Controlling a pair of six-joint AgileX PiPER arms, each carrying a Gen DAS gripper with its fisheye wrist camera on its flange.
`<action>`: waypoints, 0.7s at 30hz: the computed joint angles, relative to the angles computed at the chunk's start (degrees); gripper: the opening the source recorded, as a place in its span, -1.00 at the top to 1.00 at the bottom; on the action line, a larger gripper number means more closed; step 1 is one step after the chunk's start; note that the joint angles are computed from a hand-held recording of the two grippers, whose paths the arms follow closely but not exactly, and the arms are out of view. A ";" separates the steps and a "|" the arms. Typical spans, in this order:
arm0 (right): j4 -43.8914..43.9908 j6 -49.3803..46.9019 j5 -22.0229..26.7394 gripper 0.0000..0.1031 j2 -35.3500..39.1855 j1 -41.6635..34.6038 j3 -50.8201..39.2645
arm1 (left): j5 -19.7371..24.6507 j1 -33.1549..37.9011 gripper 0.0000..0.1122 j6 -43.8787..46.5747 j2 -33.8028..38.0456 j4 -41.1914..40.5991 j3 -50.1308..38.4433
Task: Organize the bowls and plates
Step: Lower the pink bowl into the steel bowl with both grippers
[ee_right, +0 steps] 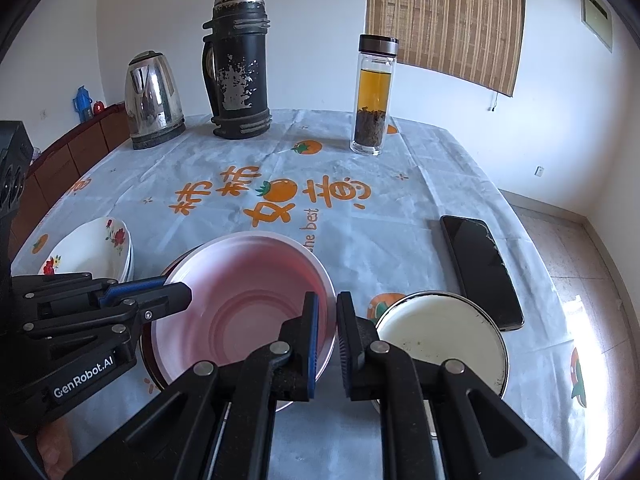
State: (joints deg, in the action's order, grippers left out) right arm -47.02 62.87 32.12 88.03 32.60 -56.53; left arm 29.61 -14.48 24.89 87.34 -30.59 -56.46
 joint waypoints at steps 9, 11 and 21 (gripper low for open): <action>-2.16 1.96 0.10 0.77 0.68 0.21 0.08 | -0.39 -0.95 0.86 -1.75 -1.11 2.91 0.57; -3.42 2.93 0.80 0.77 0.97 0.76 -0.04 | -0.46 -1.00 0.85 -1.70 -1.12 3.02 0.57; -6.52 5.18 2.05 0.77 1.32 1.93 0.14 | -1.75 -1.25 0.83 -0.32 -1.60 3.24 1.24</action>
State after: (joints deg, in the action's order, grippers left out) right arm -53.54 68.05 34.17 89.35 34.54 -56.39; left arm 27.85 -15.72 24.57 85.74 -27.35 -55.23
